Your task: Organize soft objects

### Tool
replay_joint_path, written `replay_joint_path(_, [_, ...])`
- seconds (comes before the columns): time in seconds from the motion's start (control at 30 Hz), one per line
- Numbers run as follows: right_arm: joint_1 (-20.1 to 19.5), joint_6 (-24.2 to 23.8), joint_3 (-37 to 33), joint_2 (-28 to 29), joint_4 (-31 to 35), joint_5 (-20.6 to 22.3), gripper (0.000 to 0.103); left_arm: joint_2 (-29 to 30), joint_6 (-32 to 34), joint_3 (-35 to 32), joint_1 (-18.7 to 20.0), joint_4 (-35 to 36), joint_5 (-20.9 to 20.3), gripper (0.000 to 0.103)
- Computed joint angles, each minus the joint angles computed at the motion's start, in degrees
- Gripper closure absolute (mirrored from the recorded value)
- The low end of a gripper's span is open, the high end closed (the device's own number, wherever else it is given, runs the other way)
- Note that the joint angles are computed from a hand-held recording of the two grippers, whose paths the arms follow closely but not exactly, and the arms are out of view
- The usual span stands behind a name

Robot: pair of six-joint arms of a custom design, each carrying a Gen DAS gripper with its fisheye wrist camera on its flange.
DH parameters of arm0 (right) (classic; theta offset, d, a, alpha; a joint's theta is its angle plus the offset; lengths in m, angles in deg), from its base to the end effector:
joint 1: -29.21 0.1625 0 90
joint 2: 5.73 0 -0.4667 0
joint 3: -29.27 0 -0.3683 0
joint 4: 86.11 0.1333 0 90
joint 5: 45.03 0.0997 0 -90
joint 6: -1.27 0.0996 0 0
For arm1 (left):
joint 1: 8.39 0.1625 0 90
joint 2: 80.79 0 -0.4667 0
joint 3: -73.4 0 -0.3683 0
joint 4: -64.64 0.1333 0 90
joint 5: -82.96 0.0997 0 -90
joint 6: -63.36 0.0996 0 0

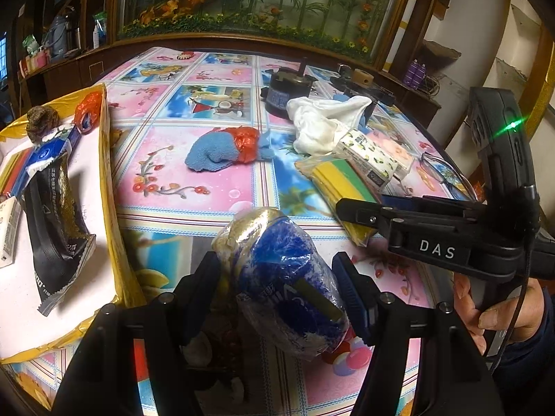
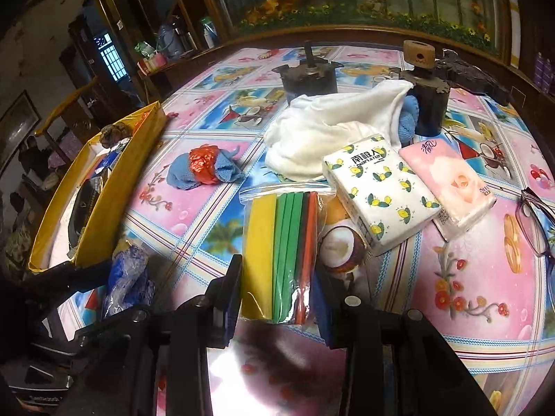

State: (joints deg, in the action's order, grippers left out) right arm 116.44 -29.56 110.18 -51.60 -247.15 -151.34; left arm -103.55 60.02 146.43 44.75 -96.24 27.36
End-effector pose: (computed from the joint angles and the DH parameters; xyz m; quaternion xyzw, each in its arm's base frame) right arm 0.0683 -0.7675 0.2673 0.1857 -0.9240 0.2538 0.2176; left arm -0.3210 -0.7442 0.0180 0.2204 0.9152 -0.2605 0.2145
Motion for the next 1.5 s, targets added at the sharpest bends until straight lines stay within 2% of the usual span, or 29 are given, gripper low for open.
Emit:
replay_joint_path(0.5, [-0.30,-0.32,0.77,-0.16,-2.08,0.63,0.064,0.53,-0.62,-0.79,-0.26,1.91,1.79,0.037])
replay_joint_path(0.67, [-0.04,-1.88,1.25,0.01,-3.57,-0.35,0.064,0.63,-0.60,-1.02,-0.26,2.39,1.84,0.037])
replay_joint_path(0.87, [0.46,-5.06,1.04,1.32,-7.86,-3.40,0.064,0.41,0.05,-1.32,0.11,4.07,-0.28,0.037])
replay_joint_path(1.0, [-0.36,-3.49,0.31,0.81,-5.38,-0.44,0.064,0.64,-0.35,-2.52,0.41,6.43,-1.15,0.037])
replay_joint_path(1.23, [-1.30,-2.80,-0.31,0.12,-1.74,4.01,0.064,1.74,1.57,-4.19,-0.35,9.41,0.95,0.036])
replay_joint_path(1.5, [-2.16,-2.08,-0.09,-0.65,0.01,8.04,0.064,1.20,3.30,-3.85,0.22,9.25,-3.02,0.036])
